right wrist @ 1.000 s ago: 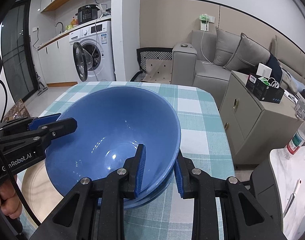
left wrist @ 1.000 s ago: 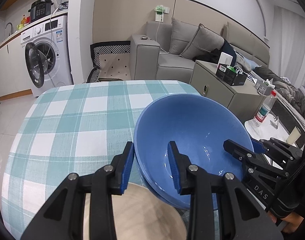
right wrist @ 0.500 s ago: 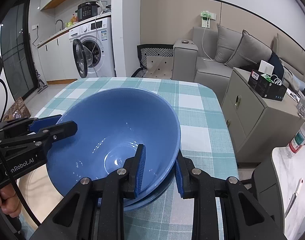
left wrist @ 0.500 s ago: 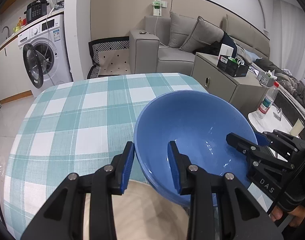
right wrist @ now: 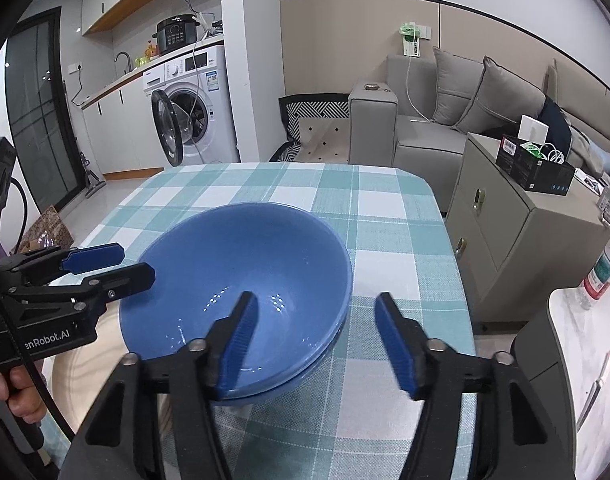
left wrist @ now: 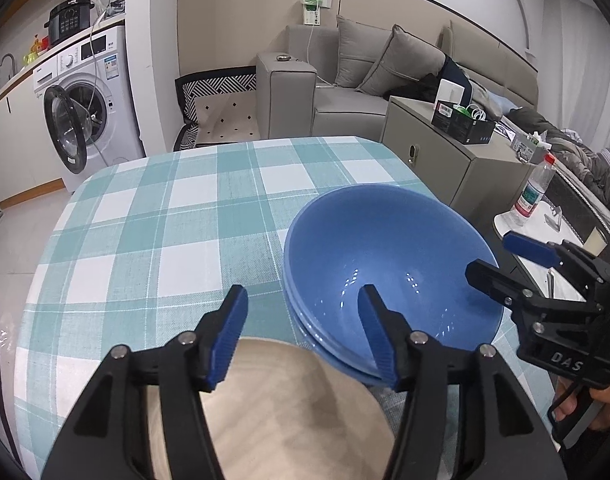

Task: Organize plates and bowls
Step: 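Open both grippers to release the bowl onto the nested bowls, then lower both open grippers around the rim of the three-bowl stack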

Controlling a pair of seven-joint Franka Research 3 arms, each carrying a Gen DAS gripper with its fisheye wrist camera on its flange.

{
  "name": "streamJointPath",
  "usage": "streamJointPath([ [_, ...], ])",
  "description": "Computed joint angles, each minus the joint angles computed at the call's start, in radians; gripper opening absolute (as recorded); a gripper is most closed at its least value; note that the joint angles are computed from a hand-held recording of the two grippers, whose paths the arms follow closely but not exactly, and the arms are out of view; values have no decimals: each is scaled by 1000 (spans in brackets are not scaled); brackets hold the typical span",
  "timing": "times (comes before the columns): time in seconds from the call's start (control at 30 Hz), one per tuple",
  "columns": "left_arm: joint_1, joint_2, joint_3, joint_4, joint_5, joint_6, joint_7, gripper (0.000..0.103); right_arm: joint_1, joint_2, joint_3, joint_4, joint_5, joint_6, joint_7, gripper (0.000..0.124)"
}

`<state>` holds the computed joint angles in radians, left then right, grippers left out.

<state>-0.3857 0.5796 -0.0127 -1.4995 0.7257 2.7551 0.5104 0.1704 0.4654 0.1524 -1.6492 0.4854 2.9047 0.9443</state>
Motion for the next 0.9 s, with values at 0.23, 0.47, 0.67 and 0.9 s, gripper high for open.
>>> streamJointPath([
  [0.23, -16, -51, 43, -79, 80, 59, -119, 97, -96, -40, 91, -36, 166, -30, -180, 101],
  [0.47, -26, -54, 54, -76, 158, 9, -203, 103, -98, -41, 69, -6, 313, -105, -244, 102],
  [0.67, -29, -42, 63, -69, 231, 20, -269, 103, -85, -44, 50, -8, 346, -109, -270, 102],
  [0.9, -41, -31, 74, -55, 330, 12, -354, 103, -79, -30, 43, 5, 358, -108, -282, 102],
])
